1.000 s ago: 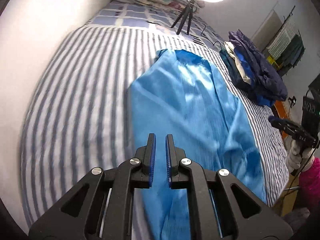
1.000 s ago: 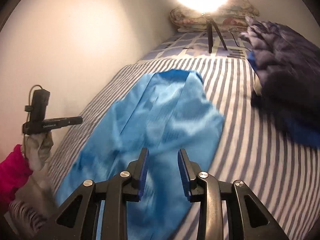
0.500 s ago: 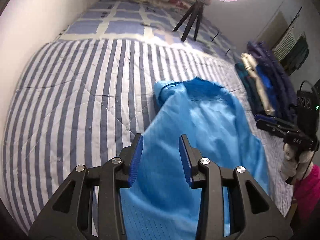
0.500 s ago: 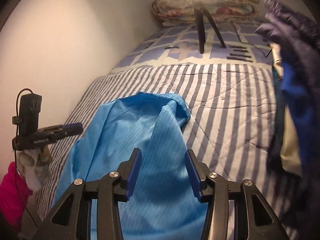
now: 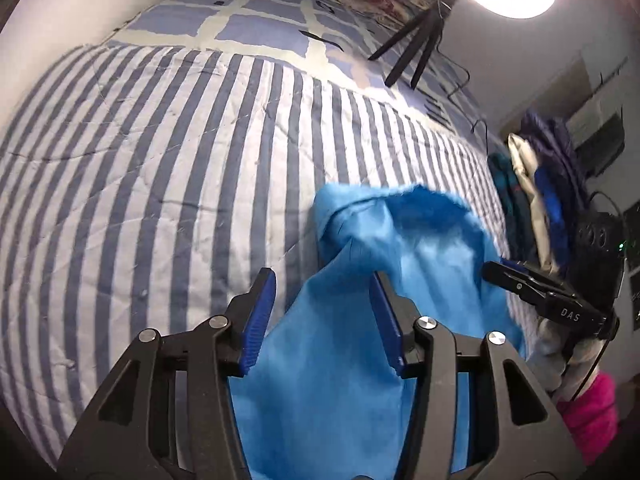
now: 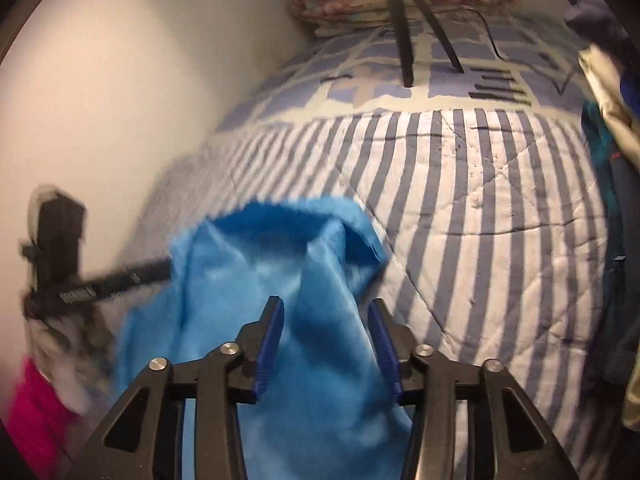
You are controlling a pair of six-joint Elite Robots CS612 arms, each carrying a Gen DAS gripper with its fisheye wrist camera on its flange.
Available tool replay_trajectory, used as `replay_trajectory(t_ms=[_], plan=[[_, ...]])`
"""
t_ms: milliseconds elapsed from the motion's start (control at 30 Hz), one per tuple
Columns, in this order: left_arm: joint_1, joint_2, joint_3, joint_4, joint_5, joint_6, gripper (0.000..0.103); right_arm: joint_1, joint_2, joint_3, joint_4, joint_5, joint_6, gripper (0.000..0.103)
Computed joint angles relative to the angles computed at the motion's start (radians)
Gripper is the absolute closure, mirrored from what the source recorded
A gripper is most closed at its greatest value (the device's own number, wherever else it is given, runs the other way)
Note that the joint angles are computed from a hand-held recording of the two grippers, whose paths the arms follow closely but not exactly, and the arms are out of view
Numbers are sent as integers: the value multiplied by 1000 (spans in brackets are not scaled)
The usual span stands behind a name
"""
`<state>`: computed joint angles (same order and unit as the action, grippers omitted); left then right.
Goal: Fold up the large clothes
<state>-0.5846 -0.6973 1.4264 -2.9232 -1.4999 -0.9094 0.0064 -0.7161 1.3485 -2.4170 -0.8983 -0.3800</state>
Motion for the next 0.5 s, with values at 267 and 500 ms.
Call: replay_trajectory(t_ms=[267,500], plan=[[-14,26,-68,94,3,102,97,29,-13,9,-27,-72,-69,99],[-32,-24,-14,13,54,92,101,14,-73,71,-101,-21,-68,102]])
